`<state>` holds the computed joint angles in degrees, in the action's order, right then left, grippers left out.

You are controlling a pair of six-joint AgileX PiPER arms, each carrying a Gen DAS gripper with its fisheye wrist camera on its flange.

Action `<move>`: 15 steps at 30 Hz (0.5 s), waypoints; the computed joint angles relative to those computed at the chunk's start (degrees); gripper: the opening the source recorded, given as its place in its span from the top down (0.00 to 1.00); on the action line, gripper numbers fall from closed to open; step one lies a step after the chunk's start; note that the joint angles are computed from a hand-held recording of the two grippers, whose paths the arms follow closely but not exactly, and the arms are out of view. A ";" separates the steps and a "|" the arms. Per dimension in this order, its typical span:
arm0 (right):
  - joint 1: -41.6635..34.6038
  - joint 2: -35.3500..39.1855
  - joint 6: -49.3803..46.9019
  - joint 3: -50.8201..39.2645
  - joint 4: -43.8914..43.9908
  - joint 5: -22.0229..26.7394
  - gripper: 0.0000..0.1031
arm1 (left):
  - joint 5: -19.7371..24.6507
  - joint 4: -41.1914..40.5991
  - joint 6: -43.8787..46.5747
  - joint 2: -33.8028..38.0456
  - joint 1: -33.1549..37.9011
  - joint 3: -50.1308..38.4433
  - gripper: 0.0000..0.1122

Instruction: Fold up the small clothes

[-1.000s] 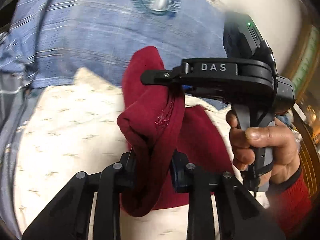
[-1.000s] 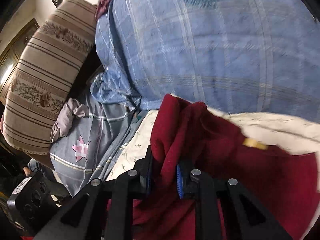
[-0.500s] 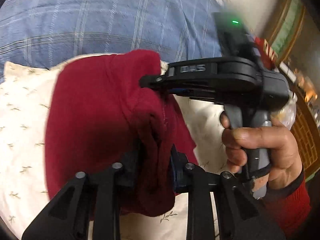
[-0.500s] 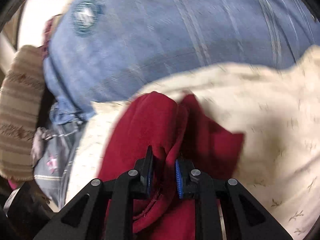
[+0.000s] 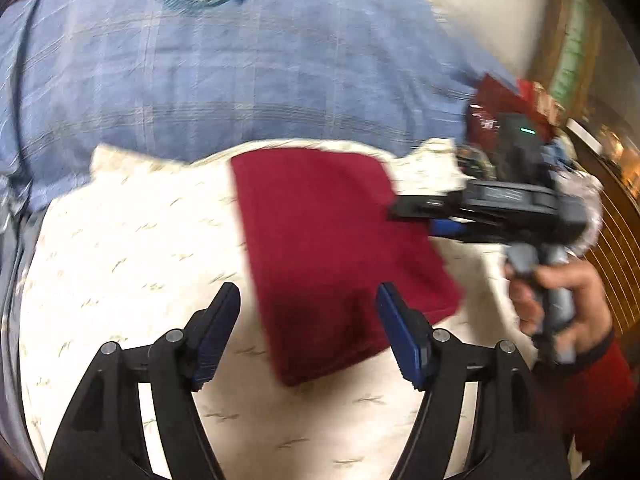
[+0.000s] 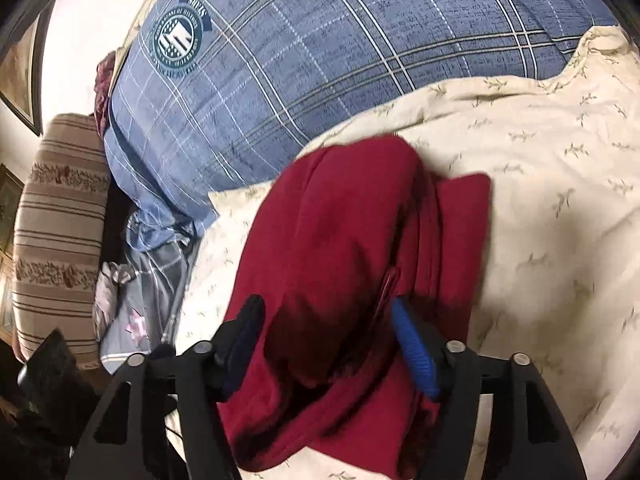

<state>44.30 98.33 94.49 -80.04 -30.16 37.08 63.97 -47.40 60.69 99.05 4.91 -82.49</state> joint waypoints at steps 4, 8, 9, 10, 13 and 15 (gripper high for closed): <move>1.52 -0.65 7.74 1.52 -3.05 0.26 0.30 | -1.48 -0.97 -1.13 2.88 -0.65 -0.12 0.38; 2.54 -1.60 14.53 4.42 -7.72 -2.73 0.19 | -3.42 0.29 -0.35 3.54 -2.37 0.38 0.38; 2.24 -1.36 14.19 4.66 -7.06 -3.49 0.19 | -3.75 0.46 -0.39 3.76 -2.56 0.40 0.38; 1.30 0.08 11.56 3.76 -4.62 -4.43 0.19 | -4.36 0.67 -0.61 3.71 -2.98 0.61 0.38; 1.11 3.45 4.83 -0.88 -3.11 -0.29 0.65 | -5.87 0.85 -0.09 2.31 -3.36 2.55 0.38; 2.31 3.60 1.90 -2.82 -3.79 4.03 0.68 | -5.69 0.36 1.07 2.00 -2.99 3.22 0.38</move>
<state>46.61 101.93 96.39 -82.86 -33.95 41.11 58.29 -47.03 61.76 101.04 1.92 -79.27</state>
